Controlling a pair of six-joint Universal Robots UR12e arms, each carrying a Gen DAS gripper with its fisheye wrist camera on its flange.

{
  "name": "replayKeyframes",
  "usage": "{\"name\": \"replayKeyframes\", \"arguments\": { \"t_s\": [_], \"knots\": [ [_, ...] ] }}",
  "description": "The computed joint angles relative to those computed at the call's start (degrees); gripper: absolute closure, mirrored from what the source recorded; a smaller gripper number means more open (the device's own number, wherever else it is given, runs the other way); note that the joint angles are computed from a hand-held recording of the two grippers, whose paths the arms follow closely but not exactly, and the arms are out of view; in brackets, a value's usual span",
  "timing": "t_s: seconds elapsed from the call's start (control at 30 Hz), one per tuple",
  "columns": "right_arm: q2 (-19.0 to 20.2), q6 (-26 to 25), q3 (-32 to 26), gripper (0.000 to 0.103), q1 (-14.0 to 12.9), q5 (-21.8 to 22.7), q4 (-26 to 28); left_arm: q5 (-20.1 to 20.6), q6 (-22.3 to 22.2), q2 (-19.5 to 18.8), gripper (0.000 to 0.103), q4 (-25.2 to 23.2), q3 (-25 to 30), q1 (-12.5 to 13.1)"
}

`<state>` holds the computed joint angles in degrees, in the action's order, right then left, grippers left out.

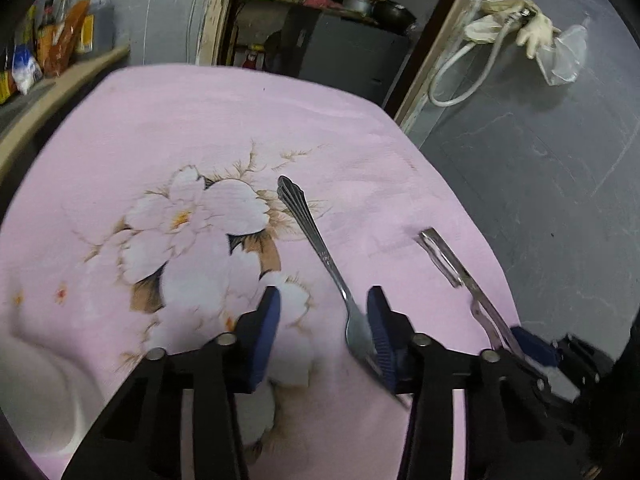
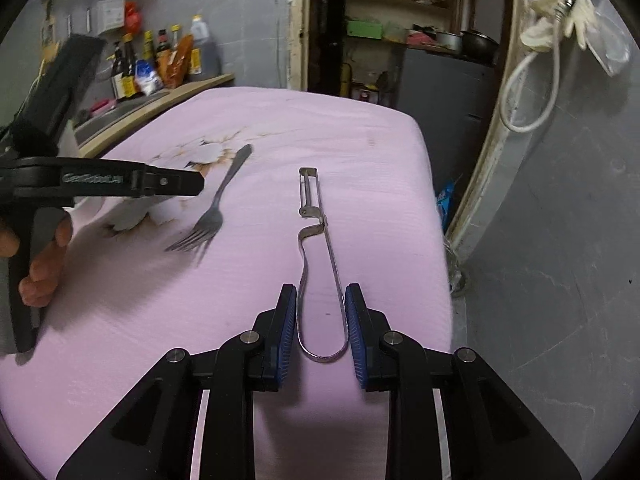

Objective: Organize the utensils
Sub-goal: 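Close the left gripper on the silver fork while the right gripper grasps the metal peeler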

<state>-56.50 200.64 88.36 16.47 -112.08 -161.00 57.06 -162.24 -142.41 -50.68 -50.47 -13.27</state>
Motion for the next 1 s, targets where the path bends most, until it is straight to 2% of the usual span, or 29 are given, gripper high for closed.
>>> {"name": "replayKeyframes", "arguments": {
  "t_s": [0.13,0.23,0.5,0.7,0.83,1.0],
  "knots": [
    [0.0,-0.4,-0.3,0.080,-0.4,0.8,0.2,0.9,-1.5,-2.3,0.076,-3.2,4.4,-0.4],
    [0.1,-0.9,-0.8,0.080,-1.2,3.2,0.5,1.6,-2.1,-3.5,0.078,-4.1,6.7,-0.5],
    [1.8,-4.5,-5.4,0.076,-3.5,8.2,5.7,0.1,-1.1,-4.7,0.088,-5.8,8.8,-0.2],
    [3.9,-8.0,-10.5,0.075,-5.1,12.8,12.2,-1.4,-0.2,-5.6,0.088,-7.9,10.6,-0.1],
    [4.9,-8.6,-12.9,0.075,-6.1,15.7,14.5,-3.1,-0.6,-6.6,0.088,-10.1,12.6,0.1],
    [6.3,-9.8,-16.0,0.075,-7.0,18.9,18.3,-3.2,0.6,-6.5,0.088,-10.2,12.5,0.3]
  ]
}}
